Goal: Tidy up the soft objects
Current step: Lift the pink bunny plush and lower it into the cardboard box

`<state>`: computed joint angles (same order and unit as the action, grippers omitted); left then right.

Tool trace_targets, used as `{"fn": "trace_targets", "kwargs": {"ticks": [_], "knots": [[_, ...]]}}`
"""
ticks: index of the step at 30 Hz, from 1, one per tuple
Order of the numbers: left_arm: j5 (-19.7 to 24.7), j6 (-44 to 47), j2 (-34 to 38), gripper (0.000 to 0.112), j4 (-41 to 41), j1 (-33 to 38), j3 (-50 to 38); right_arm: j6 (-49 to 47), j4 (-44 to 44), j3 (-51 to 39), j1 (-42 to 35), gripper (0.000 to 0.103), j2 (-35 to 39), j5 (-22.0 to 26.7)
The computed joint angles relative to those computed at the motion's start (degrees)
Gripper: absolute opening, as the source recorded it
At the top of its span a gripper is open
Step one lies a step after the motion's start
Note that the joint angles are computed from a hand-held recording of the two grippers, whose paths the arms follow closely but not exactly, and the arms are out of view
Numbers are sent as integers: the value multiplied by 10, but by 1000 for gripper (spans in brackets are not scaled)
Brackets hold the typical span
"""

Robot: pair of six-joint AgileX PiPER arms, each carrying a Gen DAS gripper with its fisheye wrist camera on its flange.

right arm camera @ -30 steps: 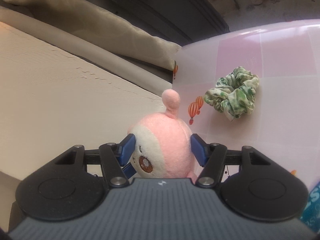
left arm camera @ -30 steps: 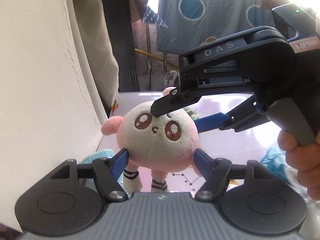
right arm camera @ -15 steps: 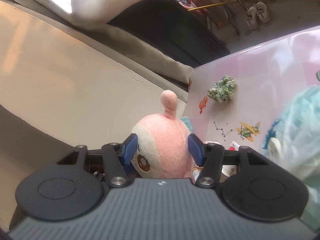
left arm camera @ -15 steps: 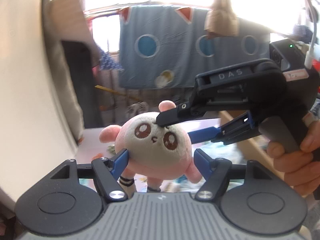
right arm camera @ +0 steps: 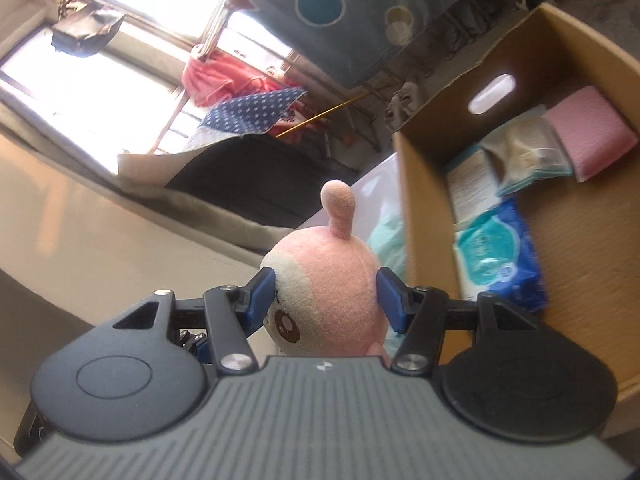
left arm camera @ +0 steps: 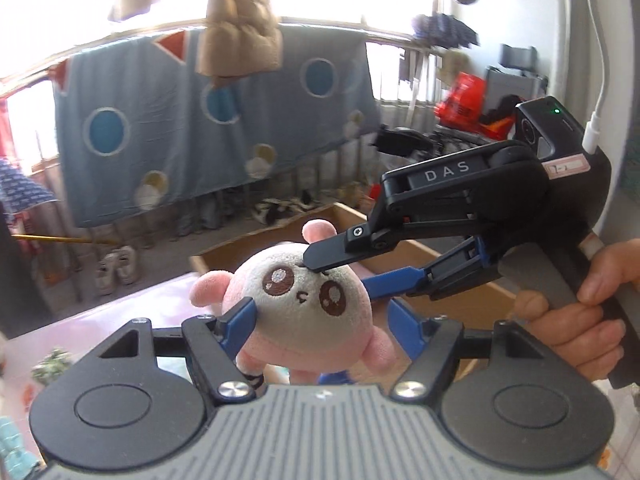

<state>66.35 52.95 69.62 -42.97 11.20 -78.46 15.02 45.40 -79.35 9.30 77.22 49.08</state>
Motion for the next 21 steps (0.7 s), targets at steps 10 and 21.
{"fn": "trace_targets", "kwargs": {"ticks": [10,21], "knots": [[-79,-57,42,73,94,-98,24,-150,37,44,-170,55,59,102],[-62,-35,89,74,109,37,-30,-177,-188,-204,-75,55,303,136]]}}
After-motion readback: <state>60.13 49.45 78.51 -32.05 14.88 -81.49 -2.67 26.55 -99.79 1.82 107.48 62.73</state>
